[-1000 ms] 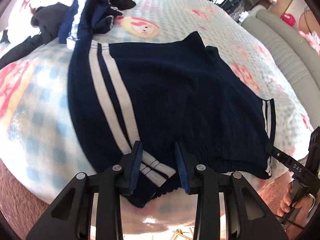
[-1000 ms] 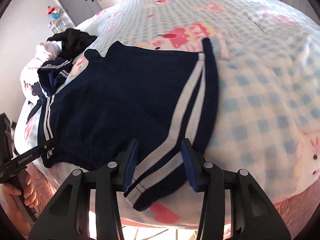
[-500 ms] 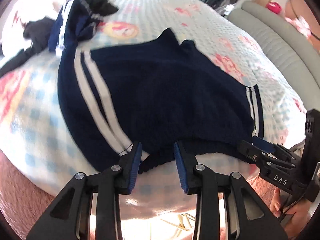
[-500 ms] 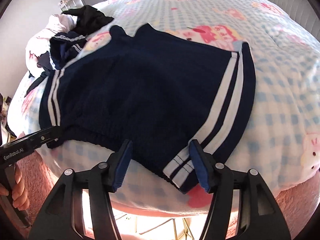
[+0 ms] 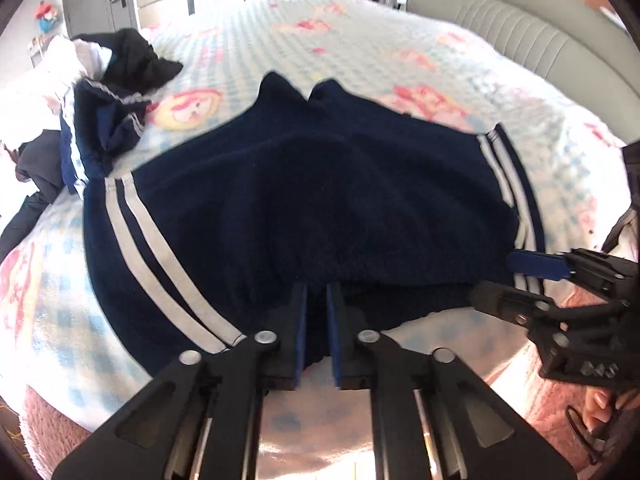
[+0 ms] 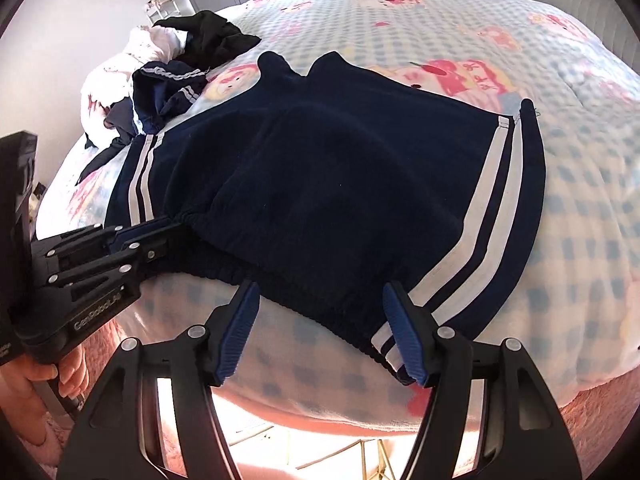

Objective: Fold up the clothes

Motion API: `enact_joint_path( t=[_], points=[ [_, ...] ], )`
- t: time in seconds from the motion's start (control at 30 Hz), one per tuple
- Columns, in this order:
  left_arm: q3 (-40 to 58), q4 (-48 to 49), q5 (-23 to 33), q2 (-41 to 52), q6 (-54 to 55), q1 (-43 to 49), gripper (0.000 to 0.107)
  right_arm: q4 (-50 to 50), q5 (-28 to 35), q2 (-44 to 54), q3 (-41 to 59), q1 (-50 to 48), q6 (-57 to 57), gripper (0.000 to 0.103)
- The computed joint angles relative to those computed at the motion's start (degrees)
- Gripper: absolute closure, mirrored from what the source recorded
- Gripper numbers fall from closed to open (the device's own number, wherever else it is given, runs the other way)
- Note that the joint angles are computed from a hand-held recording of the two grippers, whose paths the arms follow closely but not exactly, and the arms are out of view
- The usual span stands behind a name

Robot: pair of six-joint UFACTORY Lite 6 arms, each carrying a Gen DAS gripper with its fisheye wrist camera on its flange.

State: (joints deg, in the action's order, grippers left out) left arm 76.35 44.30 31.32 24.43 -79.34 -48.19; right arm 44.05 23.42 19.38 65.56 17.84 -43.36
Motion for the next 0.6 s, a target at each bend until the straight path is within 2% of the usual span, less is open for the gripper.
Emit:
enact_joint_path(
  t=[0.07,0.1,0.2,0.27,0.37,0.4,0.43,0.47,0.5,0.53,0.57,0.6],
  points=[
    [-1.55,2.09,0.7,-2.29,-2.9,-2.06,0.101,3.1,1.26,-0.03,1.3,0.37,-0.54,0.037],
    [-2.2,2.52,0.92,-3.22,-3.69,-2.82,0.106,4.87,1.86,-2.0,-0.45,-0.53,-3.19,0.036],
    [-3.92,-3.75,-1.05,-3.91,1.54,-1.19,0.106,1.78,-1.1,-2.88,-1.18,1.46,-1.58,0.031],
    [-5.52,-8.8,-2.1,-3.91,4.95,0.36,0.106,-1.95,-0.67,-0.13,0.79,1.86,3.42,0.031],
    [-12.26,-4.4,-7.71,-9.48,-2.74,1.7,0.103,1.71,0.21,0.65,0.45,0.52,0.82,0.031],
    [-11.16,-2.77,-6.71,-8.84,-3.54,1.62,0.086,1.55,-0.07,0.45,0.42,0.52,0.72,0.031],
    [-9.63,-1.81,-5.15,-8.01,-3.69,1.47,0.047,0.44,-0.43,0.45,0.6,0.75,1.45,0.031],
    [-7.69,-1.57,-3.37,-6.76,-2.81,1.35,0.031,-0.37,-0.21,1.2,1.43,1.09,2.04,0.031],
    [-4.15,-2.73,-0.48,-3.64,0.46,1.04,0.026,-3.04,0.06,2.04,2.49,1.65,4.39,0.027],
    [-0.42,-3.87,2.54,-0.48,3.84,0.78,0.031,-8.1,0.1,3.13,3.54,2.67,8.61,0.023],
    [3.06,-4.66,5.28,2.44,6.57,0.58,0.035,-13.84,0.48,4.28,4.8,3.74,13.55,0.023],
    [4.76,-5.18,6.46,4.09,7.59,0.68,0.045,-19.42,0.61,5.26,5.84,5.01,18.32,0.022]
  ],
)
